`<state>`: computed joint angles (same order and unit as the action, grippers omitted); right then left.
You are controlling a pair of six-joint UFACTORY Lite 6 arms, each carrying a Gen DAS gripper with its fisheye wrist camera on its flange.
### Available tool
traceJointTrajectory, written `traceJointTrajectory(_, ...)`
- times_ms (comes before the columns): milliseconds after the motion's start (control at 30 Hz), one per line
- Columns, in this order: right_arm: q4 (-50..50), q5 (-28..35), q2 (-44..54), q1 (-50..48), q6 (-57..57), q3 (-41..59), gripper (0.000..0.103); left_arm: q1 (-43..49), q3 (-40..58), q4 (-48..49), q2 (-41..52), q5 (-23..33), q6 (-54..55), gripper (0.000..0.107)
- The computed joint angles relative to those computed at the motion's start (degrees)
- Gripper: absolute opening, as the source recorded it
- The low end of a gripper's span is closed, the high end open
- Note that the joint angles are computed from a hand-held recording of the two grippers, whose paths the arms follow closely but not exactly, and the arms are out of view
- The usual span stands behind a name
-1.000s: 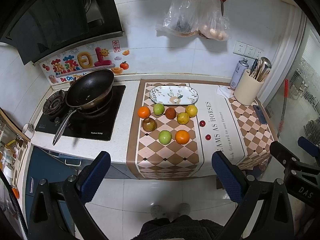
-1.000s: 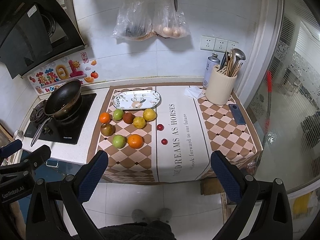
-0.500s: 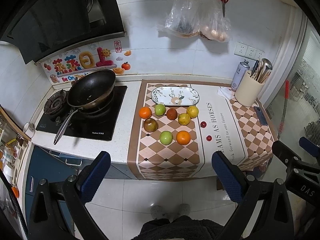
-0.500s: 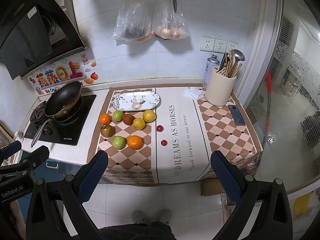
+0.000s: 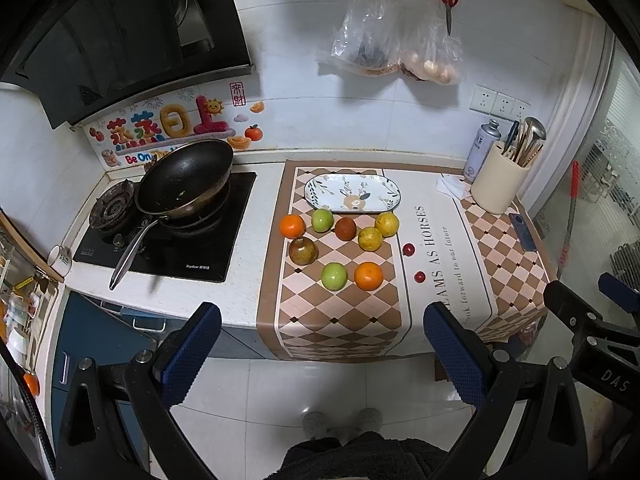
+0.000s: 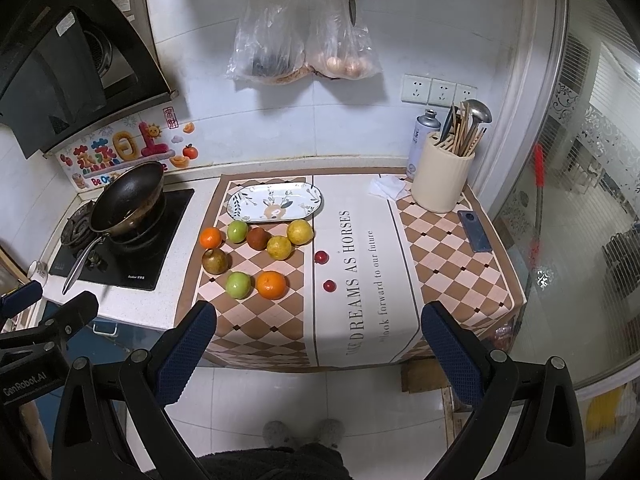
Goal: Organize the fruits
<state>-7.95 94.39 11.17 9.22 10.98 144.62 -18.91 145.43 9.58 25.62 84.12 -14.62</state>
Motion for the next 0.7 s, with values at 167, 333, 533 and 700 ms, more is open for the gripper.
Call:
traceJointTrajectory(167, -0.27, -0.43, -0.66, 0.31, 0.42, -1.14, 0.103, 0.0, -0.21, -0.08, -0.13, 0.0, 0.08, 0.103)
traceJointTrajectory(333, -0.95, 1.02, 1.83, 1.3, 1.13, 2.59, 0.103, 0.52, -0.63, -0.65, -0.5, -0.16, 0.47, 0.103)
traceJointTrajectory(533, 0.38, -4.51, -0.01, 0.34, 4.87, -3.61, 0.103, 3.34, -5.92, -1.49, -1.97, -6.19, 1.03, 0.103)
traceJointTrajectory(700, 3.78, -16.07, -4.36, -1.2, 9.24, -19.34, 0.103, 7.73, -2.89, 3.4, 6.01, -12.77, 2.45, 0.103)
